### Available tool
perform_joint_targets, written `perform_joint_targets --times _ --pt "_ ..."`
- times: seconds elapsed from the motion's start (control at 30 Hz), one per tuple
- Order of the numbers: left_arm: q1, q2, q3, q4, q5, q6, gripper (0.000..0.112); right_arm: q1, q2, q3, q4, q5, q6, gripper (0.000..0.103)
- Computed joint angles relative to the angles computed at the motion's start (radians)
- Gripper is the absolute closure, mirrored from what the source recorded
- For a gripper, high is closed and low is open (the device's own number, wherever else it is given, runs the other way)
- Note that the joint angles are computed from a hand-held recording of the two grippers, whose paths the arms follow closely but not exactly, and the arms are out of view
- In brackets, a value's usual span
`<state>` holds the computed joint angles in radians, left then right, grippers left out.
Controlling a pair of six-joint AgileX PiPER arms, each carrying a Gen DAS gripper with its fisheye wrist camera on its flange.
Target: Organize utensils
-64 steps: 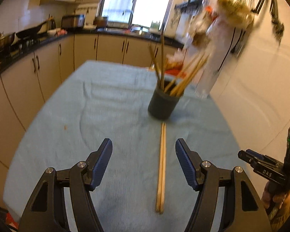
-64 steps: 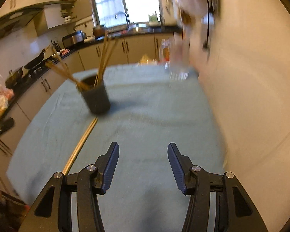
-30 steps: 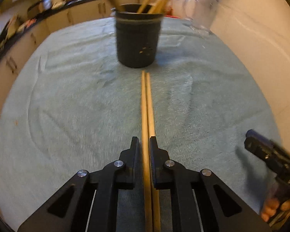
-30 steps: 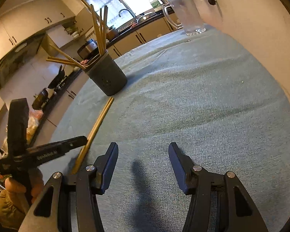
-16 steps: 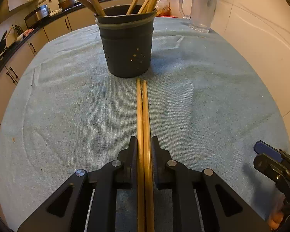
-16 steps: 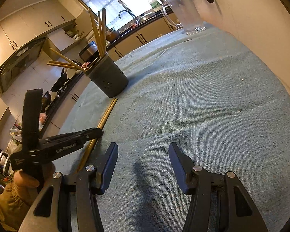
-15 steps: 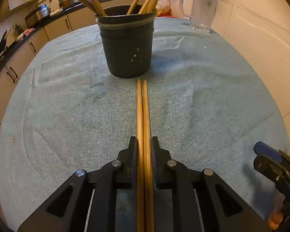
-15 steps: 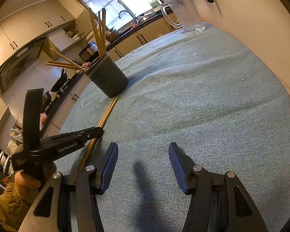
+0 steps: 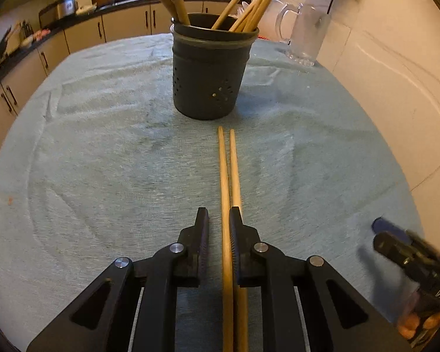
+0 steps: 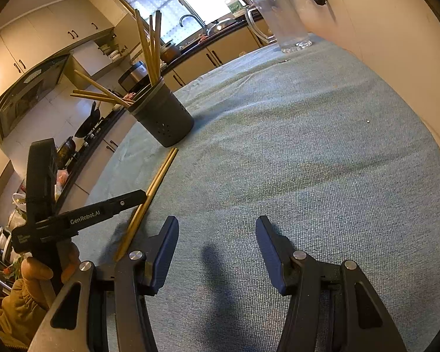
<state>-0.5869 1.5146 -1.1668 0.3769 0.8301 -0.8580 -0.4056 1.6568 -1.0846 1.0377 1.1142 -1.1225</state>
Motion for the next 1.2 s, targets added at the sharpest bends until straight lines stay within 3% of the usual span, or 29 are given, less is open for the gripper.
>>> perform_joint_targets --times 0.17,0.4,0.47,0.57,0.67,0.77,0.93,0.97,1.07,1.2 --pt "-0.006 0.017 -0.007 0.025 0.023 0.022 0.105 0.019 -0.018 0.008 -0.016 -0.032 0.009 0.044" --pt "0.066 -0.006 -0.004 -0.087 0.02 0.077 0.106 0.048 -0.048 0.028 -0.039 -0.084 0.014 0.044" --pt "0.091 -0.054 0.046 -0.128 0.009 0.084 0.106 0.076 -0.073 0.039 -0.068 -0.125 0.031 0.045" --pt "0.129 -0.143 0.124 -0.178 0.005 0.093 0.106 0.197 -0.134 0.027 -0.246 -0.228 0.157 0.044" --pt "0.149 -0.22 0.198 -0.187 -0.01 0.082 0.106 0.263 -0.121 -0.033 -0.26 -0.143 0.213 0.047" --pt "0.181 -0.273 0.25 -0.236 -0.038 0.119 0.106 0.39 -0.092 -0.1 -0.303 -0.151 0.326 0.05" --pt "0.181 -0.323 0.3 -0.258 -0.056 0.124 0.105 0.595 0.019 -0.228 -0.494 -0.23 0.531 0.071" --pt "0.18 -0.326 0.302 -0.257 -0.056 0.116 0.106 0.613 0.037 -0.244 -0.516 -0.23 0.55 0.072" --pt "0.19 -0.337 0.308 -0.308 -0.065 0.128 0.106 0.654 0.047 -0.256 -0.595 -0.258 0.599 0.089" --pt "0.192 -0.343 0.31 -0.382 -0.061 0.159 0.106 0.629 0.016 -0.245 -0.657 -0.215 0.613 0.094"
